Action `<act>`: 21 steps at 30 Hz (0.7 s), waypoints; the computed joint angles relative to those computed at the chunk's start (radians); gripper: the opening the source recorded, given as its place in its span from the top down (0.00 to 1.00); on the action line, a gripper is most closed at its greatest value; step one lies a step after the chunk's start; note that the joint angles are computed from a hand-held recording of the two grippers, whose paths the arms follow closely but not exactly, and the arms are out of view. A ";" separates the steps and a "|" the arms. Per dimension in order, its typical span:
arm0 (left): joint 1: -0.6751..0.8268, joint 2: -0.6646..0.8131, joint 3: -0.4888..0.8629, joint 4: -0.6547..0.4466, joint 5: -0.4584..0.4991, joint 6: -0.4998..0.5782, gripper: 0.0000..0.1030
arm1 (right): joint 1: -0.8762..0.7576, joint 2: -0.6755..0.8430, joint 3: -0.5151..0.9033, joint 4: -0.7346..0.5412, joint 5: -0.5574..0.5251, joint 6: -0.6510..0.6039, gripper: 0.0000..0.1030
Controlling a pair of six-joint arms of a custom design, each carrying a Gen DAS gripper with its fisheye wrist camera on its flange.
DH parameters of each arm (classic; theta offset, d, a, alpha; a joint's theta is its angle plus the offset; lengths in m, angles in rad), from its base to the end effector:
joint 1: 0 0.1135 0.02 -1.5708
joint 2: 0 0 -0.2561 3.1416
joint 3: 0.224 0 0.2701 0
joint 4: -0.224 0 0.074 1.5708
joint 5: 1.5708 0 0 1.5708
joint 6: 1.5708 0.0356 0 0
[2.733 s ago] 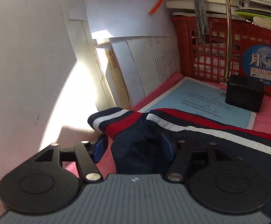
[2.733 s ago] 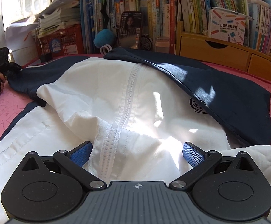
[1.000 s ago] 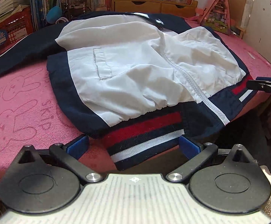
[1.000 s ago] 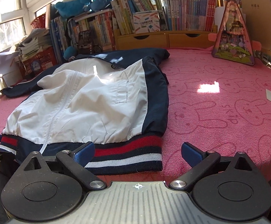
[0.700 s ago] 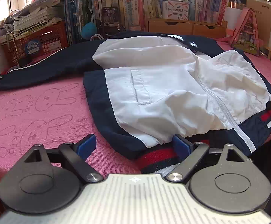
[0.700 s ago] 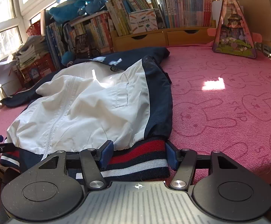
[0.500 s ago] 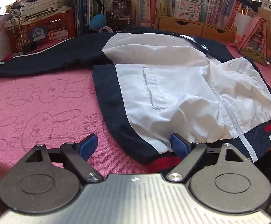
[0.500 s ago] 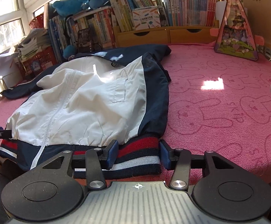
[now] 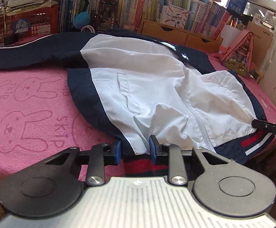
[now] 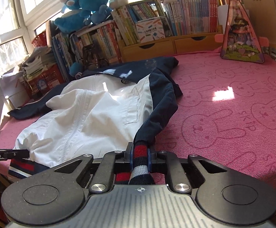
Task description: Fold clothes
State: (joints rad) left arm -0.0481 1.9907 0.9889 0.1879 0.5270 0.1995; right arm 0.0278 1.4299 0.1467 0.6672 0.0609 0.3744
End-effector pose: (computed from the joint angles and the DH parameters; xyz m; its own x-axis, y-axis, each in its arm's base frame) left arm 0.3875 -0.0366 0.0817 -0.6351 0.2021 -0.7455 0.5228 0.8230 -0.2223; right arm 0.2057 0.0035 0.0683 -0.5295 0.3505 -0.7725 0.2316 0.9358 0.2658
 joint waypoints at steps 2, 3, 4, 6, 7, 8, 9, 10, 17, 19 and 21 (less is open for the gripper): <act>0.018 -0.040 -0.007 0.016 0.030 -0.007 0.79 | 0.030 -0.192 -0.041 -0.128 -0.003 -0.005 0.86; 0.024 -0.059 -0.007 0.017 0.039 -0.004 0.79 | 0.053 -0.277 -0.050 -0.200 0.005 -0.013 0.86; 0.028 -0.075 -0.003 0.008 0.044 0.010 0.79 | 0.071 -0.337 -0.057 -0.250 0.012 -0.016 0.86; 0.032 -0.089 0.005 -0.025 0.034 0.068 0.79 | 0.113 -0.436 -0.051 -0.378 0.025 -0.030 0.86; 0.031 -0.087 0.014 -0.059 0.018 0.111 0.77 | 0.130 -0.428 -0.040 -0.407 0.041 -0.041 0.85; 0.028 -0.076 0.028 -0.100 -0.001 0.151 0.74 | 0.142 -0.395 -0.027 -0.419 0.062 -0.052 0.85; 0.021 -0.058 0.042 -0.143 -0.041 0.191 0.67 | 0.148 -0.324 -0.005 -0.416 0.081 -0.063 0.83; 0.012 -0.038 0.054 -0.182 -0.092 0.228 0.64 | 0.153 -0.252 0.020 -0.417 0.101 -0.072 0.78; 0.097 -0.103 0.048 -0.220 -0.142 0.374 0.14 | 0.032 -0.315 0.115 -0.648 0.115 -0.143 0.33; 0.107 -0.110 0.093 -0.232 -0.132 0.375 0.06 | 0.009 -0.344 0.162 -0.708 0.198 -0.188 0.27; 0.078 -0.073 0.159 -0.165 -0.154 0.336 0.02 | -0.017 -0.248 0.214 -0.590 0.215 -0.283 0.25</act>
